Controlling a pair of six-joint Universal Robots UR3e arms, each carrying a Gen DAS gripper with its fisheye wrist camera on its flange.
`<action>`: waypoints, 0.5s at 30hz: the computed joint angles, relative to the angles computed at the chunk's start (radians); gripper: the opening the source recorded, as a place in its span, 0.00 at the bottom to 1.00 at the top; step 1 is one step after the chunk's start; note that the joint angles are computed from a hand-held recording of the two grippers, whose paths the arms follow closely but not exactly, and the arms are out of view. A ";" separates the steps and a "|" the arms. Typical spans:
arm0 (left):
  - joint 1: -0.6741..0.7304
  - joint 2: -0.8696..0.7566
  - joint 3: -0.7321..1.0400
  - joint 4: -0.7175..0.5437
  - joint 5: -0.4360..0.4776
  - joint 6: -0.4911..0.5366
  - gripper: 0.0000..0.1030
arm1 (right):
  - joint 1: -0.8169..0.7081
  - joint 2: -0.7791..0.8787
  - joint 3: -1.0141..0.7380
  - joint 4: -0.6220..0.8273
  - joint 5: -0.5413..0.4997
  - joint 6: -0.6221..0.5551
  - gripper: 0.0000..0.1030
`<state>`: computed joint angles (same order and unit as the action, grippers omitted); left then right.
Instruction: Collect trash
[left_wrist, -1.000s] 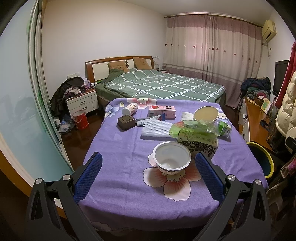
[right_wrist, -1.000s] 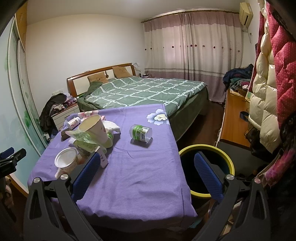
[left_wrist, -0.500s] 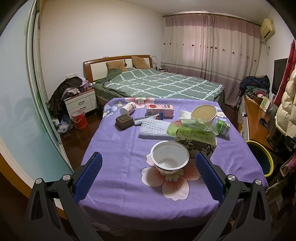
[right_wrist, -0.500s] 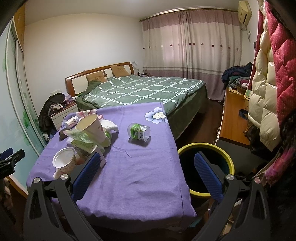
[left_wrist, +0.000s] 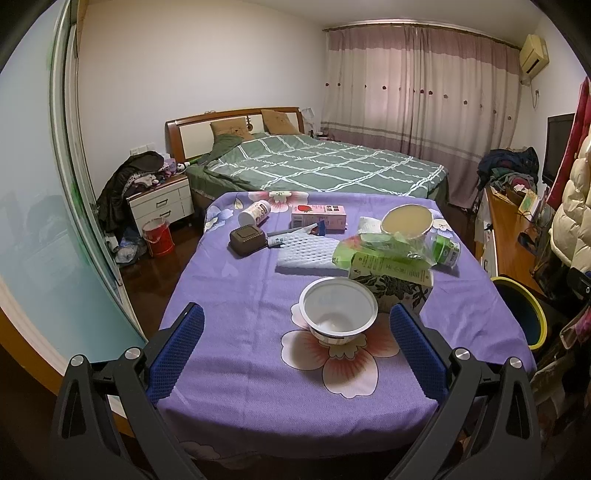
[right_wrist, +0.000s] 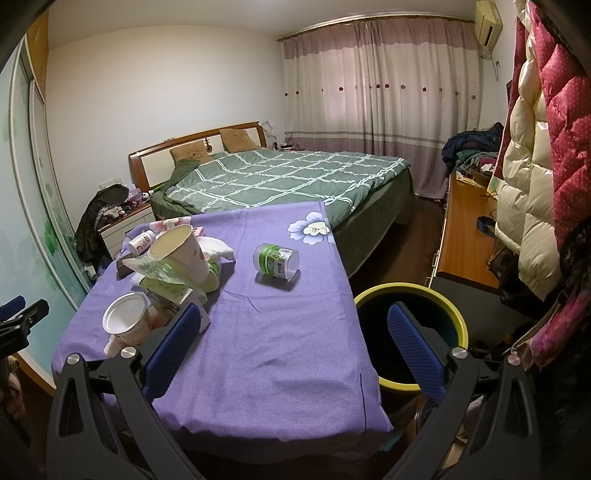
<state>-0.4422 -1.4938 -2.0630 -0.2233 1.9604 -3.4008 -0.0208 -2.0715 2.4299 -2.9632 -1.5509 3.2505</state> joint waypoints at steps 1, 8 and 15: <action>0.001 -0.002 -0.001 0.003 -0.001 0.000 0.96 | 0.000 -0.001 -0.001 0.002 0.001 0.000 0.94; -0.004 -0.007 -0.006 0.007 0.000 -0.002 0.97 | -0.011 -0.002 0.008 -0.003 0.011 -0.004 0.94; -0.003 -0.010 -0.003 0.009 0.001 0.000 0.96 | -0.011 -0.001 0.008 -0.004 0.011 -0.004 0.94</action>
<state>-0.4454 -1.5041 -2.0659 -0.2138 1.9618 -3.4010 -0.0315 -2.0726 2.4374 -2.9670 -1.5398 3.2465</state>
